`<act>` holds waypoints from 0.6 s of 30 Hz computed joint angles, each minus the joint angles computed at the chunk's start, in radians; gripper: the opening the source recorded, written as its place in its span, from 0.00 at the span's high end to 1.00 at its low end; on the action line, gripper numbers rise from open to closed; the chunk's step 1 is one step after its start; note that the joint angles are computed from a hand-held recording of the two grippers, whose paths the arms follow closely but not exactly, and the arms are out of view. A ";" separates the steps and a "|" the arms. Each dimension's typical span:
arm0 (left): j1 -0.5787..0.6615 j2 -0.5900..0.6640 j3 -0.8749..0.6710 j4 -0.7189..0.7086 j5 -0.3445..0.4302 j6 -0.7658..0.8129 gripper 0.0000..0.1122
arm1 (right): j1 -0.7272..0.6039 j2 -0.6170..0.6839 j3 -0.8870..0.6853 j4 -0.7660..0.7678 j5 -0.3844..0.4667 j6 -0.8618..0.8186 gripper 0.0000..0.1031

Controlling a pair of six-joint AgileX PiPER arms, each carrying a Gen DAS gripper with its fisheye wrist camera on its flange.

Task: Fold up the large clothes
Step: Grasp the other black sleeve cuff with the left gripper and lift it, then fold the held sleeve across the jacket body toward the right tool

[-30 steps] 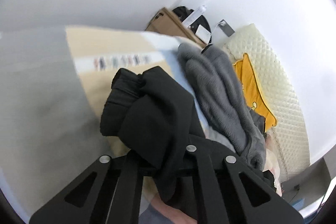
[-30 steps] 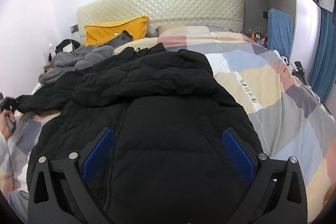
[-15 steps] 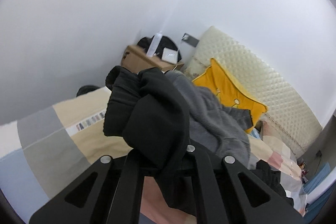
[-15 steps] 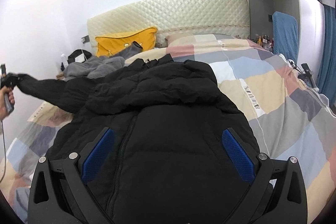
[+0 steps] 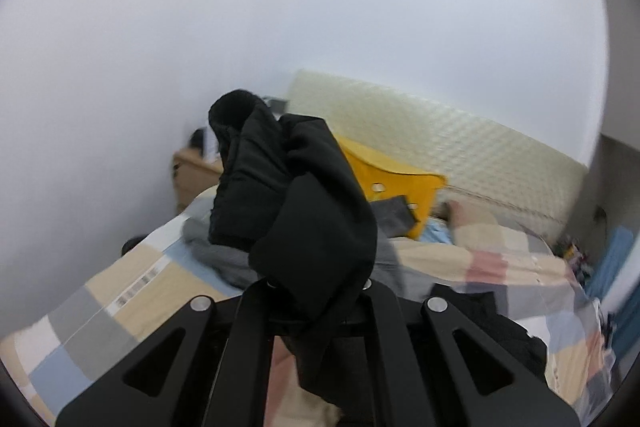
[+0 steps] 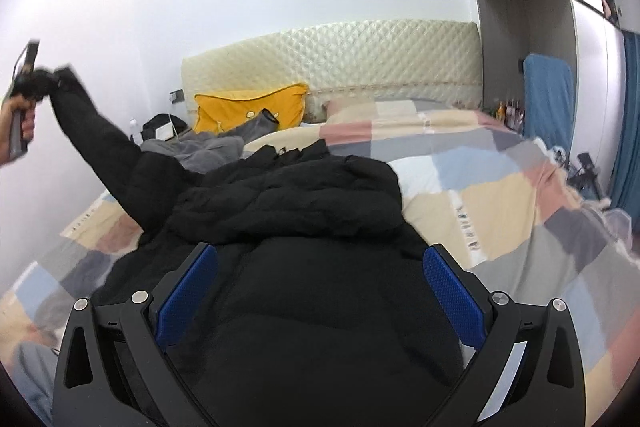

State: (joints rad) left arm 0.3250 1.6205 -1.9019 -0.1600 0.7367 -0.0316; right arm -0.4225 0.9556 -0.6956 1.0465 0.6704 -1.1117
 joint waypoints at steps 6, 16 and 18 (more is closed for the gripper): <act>-0.278 -0.068 0.076 0.300 -0.058 -0.269 0.97 | -0.173 0.071 -0.100 0.034 0.238 -0.031 0.00; -0.675 0.111 -0.058 0.620 -0.021 -0.554 0.97 | -0.332 0.211 -0.160 0.131 0.252 -0.191 0.00; -0.741 0.184 -0.124 0.647 0.006 -0.564 0.97 | -0.336 0.221 -0.151 0.147 0.225 -0.219 0.00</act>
State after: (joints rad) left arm -0.4165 1.8048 -2.0255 0.4872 0.7426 -0.5952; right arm -0.7583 1.1770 -0.8469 1.1934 0.8955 -1.3306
